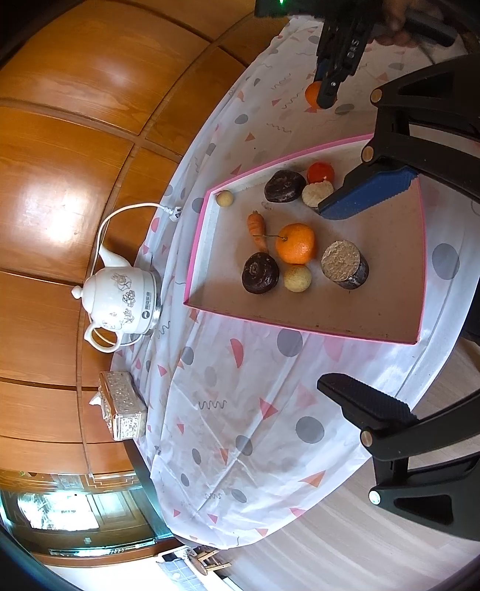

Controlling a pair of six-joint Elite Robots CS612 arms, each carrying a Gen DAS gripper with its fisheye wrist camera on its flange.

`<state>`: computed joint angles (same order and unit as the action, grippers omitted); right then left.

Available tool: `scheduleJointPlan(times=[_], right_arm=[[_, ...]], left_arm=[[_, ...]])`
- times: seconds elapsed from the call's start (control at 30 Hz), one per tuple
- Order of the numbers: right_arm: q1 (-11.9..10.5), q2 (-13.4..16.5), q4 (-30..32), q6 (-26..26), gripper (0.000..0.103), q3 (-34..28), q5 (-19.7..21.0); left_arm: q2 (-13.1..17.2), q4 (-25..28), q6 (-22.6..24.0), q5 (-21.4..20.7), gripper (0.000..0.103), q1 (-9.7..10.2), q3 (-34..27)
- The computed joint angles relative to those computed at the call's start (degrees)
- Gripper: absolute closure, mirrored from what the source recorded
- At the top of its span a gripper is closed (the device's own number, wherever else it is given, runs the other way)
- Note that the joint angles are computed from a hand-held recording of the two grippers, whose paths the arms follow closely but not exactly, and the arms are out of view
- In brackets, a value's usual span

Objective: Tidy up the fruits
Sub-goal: 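Carry the orange with the right gripper into the tray and release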

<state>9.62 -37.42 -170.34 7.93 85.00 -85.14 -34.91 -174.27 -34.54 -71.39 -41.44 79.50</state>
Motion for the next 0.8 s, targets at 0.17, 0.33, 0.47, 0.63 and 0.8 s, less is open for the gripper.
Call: scheduleJointPlan(times=[0.17, 0.33, 0.47, 0.63, 0.8], right_arm=[[0.72, -0.81, -3.37, -0.42, 0.064, 0.99, 3.18], [1.75, -0.93, -4.36, -1.97, 0.064, 0.54, 5.19], [2.27, -0.96, -4.58, -2.93, 0.064, 0.27, 6.97], [3.01, -0.47, -2.96, -4.25, 0.064, -0.95, 8.93], [3.85, 0.83, -0.16, -5.22, 0.063, -3.50, 10.04]], left_arm=[[-0.13, -0.36, 0.23, 0.27, 0.017, -0.12, 0.16], [-0.35, -0.93, 0.05, 0.57, 0.017, -0.18, 0.54], [-0.55, -1.20, -0.61, 0.86, 0.016, -0.10, 0.89], [-0.77, -1.36, -2.01, 1.50, 0.014, 0.24, 1.30], [-1.01, -1.93, -3.74, 2.86, 0.010, 0.65, 1.81]])
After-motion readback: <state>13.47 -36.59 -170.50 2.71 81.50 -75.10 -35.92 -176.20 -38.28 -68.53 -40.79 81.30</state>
